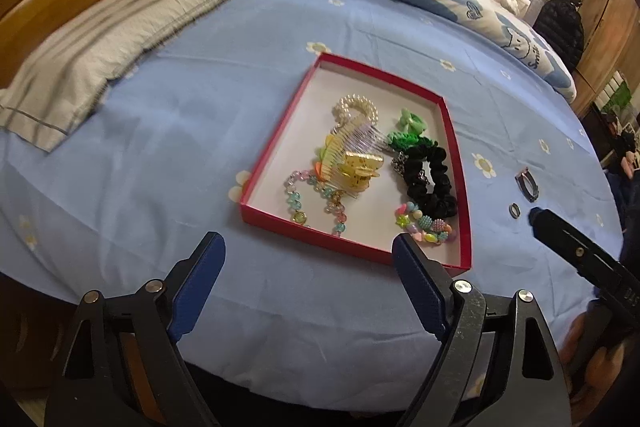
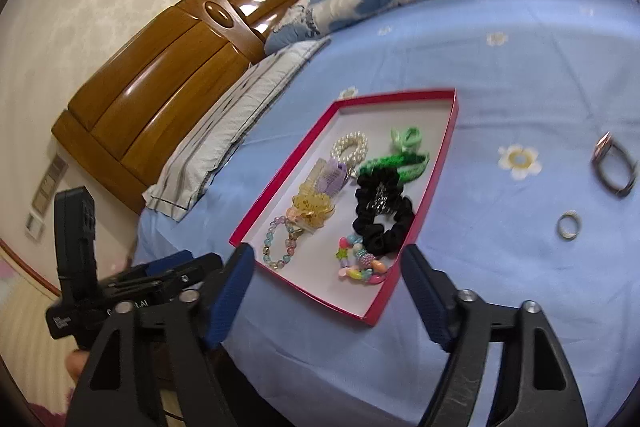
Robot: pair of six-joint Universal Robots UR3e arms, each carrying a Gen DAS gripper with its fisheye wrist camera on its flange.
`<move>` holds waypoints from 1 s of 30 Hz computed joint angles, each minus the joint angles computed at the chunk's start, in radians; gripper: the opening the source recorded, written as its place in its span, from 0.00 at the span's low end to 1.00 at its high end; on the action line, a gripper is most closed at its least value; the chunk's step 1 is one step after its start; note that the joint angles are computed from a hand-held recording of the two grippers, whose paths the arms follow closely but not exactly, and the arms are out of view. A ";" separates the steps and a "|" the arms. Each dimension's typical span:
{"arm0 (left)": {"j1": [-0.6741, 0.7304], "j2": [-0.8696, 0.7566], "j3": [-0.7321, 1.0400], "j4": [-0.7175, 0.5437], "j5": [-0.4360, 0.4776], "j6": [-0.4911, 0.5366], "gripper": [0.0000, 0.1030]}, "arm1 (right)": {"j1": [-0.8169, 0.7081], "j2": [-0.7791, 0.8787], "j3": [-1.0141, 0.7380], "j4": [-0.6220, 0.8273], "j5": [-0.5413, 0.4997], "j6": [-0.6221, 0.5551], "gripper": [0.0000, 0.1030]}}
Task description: Organize jewelry
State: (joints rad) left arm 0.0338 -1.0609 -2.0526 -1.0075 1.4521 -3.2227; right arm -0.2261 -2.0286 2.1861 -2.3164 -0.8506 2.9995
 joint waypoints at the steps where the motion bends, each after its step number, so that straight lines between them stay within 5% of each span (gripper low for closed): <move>1: -0.010 0.010 0.004 -0.001 0.016 -0.002 0.84 | 0.000 -0.019 -0.014 0.025 -0.010 -0.018 0.78; 7: -0.090 0.011 0.032 0.029 0.125 -0.005 1.00 | 0.035 -0.054 -0.111 0.098 -0.077 -0.128 0.86; 30: -0.255 -0.036 -0.114 0.187 0.332 -0.084 1.00 | 0.114 -0.070 0.133 -0.102 -0.193 -0.136 0.91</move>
State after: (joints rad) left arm -0.2209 -1.0965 -2.1663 -0.8202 1.7841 -3.3066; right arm -0.1123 -2.0988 2.3194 -2.4187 -1.0436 2.8630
